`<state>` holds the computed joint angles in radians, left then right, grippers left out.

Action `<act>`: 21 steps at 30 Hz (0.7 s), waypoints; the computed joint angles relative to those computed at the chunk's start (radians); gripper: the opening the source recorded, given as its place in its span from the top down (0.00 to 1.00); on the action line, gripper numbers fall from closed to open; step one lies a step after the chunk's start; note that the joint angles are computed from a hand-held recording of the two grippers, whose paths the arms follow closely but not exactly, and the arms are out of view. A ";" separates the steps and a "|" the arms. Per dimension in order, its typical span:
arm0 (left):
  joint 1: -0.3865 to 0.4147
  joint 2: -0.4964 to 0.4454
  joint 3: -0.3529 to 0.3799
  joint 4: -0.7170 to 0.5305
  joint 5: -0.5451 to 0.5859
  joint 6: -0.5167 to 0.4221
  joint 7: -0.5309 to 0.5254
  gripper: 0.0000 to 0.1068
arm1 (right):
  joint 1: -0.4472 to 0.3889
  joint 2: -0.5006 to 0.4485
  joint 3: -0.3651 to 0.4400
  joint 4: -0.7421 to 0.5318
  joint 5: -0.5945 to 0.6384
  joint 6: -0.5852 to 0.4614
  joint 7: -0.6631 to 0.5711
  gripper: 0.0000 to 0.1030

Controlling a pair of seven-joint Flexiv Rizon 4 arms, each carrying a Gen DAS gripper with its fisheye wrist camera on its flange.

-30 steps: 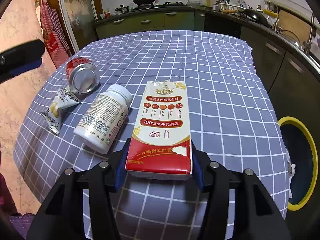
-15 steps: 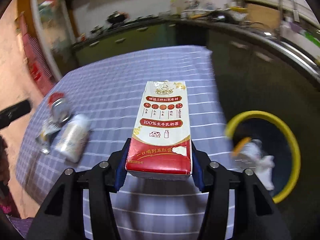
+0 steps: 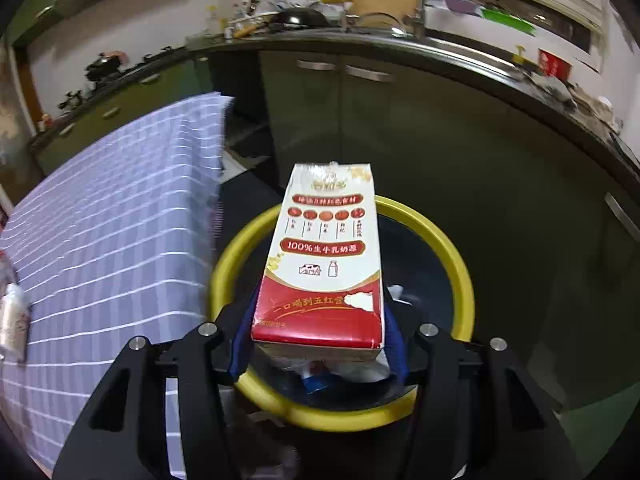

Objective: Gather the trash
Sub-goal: 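Carry the milk carton over the bin and open the right gripper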

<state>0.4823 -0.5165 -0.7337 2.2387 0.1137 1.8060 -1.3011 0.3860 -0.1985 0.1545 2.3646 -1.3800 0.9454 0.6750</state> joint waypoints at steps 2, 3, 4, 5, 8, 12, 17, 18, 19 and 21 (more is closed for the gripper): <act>-0.015 0.001 0.009 -0.005 -0.004 -0.007 0.001 0.08 | -0.013 -0.009 -0.010 0.009 -0.002 0.012 0.009 0.47; -0.024 0.001 0.015 -0.007 -0.006 -0.010 0.003 0.08 | -0.016 -0.014 -0.015 0.011 -0.012 0.014 0.025 0.43; -0.037 0.002 0.025 -0.009 -0.010 -0.013 0.004 0.08 | -0.015 -0.014 -0.014 0.015 -0.010 -0.002 0.044 0.36; -0.050 0.003 0.036 -0.012 -0.014 -0.015 0.006 0.08 | -0.016 -0.015 -0.017 0.014 -0.023 -0.004 0.056 0.35; -0.080 -0.001 0.060 -0.018 -0.029 -0.023 0.011 0.08 | -0.025 -0.002 -0.015 0.018 -0.074 0.005 0.094 0.35; -0.142 -0.014 0.111 -0.032 -0.056 -0.039 0.018 0.08 | -0.025 -0.003 -0.006 0.001 -0.099 0.013 0.092 0.35; -0.282 -0.034 0.234 -0.070 -0.112 -0.072 0.021 0.08 | -0.028 -0.016 -0.009 -0.023 -0.161 0.042 0.116 0.35; -0.306 -0.038 0.257 -0.076 -0.122 -0.075 0.022 0.08 | -0.030 -0.021 -0.010 -0.028 -0.173 0.051 0.120 0.35; -0.346 -0.044 0.296 -0.088 -0.135 -0.081 0.021 0.08 | -0.031 -0.025 -0.010 -0.031 -0.182 0.056 0.124 0.35; -0.409 -0.054 0.359 -0.109 -0.158 -0.090 0.021 0.08 | -0.037 -0.035 -0.013 -0.039 -0.205 0.074 0.133 0.35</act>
